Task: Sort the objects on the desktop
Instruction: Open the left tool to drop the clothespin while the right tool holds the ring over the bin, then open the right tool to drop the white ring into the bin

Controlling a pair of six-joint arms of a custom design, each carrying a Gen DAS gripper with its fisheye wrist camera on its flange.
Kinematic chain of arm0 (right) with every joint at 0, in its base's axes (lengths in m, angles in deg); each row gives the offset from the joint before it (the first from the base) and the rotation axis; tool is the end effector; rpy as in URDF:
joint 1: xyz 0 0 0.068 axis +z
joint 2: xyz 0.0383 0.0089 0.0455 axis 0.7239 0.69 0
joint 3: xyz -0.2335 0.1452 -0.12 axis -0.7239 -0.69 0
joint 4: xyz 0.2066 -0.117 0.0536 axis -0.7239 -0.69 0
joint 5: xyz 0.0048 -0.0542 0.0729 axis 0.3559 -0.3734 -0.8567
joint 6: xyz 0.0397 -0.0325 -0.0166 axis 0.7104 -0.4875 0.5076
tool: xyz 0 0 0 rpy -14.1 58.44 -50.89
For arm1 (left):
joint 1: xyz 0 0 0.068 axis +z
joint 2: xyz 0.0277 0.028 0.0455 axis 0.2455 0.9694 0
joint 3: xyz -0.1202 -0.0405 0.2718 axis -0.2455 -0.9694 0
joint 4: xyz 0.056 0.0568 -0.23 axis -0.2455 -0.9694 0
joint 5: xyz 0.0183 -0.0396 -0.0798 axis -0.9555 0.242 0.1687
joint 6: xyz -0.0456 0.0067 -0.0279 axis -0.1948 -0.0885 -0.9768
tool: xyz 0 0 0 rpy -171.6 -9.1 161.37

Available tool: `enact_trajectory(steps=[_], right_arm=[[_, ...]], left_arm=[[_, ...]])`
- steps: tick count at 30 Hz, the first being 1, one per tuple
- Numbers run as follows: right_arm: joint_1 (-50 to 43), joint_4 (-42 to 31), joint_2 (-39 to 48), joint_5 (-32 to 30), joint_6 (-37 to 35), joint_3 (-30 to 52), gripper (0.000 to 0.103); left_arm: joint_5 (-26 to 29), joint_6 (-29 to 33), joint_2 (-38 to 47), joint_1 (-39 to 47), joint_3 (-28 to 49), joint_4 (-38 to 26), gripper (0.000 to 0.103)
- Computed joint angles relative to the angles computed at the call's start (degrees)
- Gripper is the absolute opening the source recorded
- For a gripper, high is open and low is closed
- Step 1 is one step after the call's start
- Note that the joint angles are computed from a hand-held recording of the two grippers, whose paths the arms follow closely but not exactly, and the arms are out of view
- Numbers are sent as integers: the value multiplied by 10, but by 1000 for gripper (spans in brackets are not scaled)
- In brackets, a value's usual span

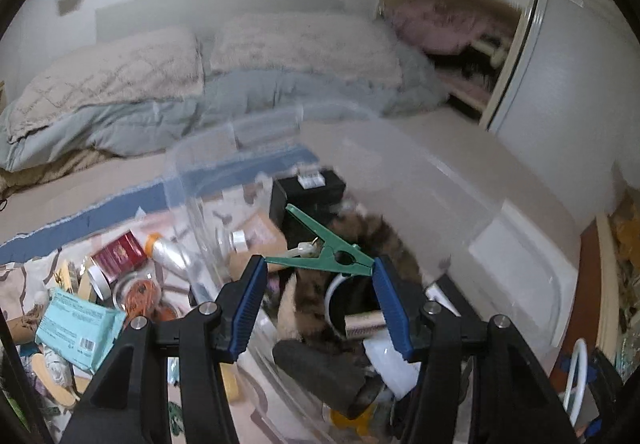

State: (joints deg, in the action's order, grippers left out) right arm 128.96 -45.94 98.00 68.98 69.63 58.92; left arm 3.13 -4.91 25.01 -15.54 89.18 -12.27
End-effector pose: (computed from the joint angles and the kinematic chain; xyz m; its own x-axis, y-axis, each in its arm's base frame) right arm 0.0564 0.1972 0.2174 -0.4551 0.2111 -0.8650 -0.0778 0.9583 0.2748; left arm 0.2886 -0.1725 0.2603 -0.6486 0.3607 -0.6703 0.5910 0.7935 -0.1449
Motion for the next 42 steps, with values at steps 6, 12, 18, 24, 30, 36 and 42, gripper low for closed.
enact_trajectory(steps=[6,12,18,24,30,36,42], right_arm=[[-4,-6,-6,-4,8,-5,84],[-5,-44,-15,-3,25,6,84],[-37,-33,-24,-30,-30,22,84],[-120,6,-28,-103,-109,40,84],[-221,10,6,-216,-166,77,84],[-289,-51,74,-293,-177,131,84],[-274,-104,98,-251,-141,150,103]], left_arm=[[-78,-23,8,-11,-11,10,85],[-57,-25,-20,13,-50,29,85],[-47,1,-85,25,-114,59,85],[-21,34,-172,44,-181,79,85],[22,61,-240,72,-229,76,85],[63,71,-276,95,-252,59,85],[74,70,-302,111,-272,55,100]])
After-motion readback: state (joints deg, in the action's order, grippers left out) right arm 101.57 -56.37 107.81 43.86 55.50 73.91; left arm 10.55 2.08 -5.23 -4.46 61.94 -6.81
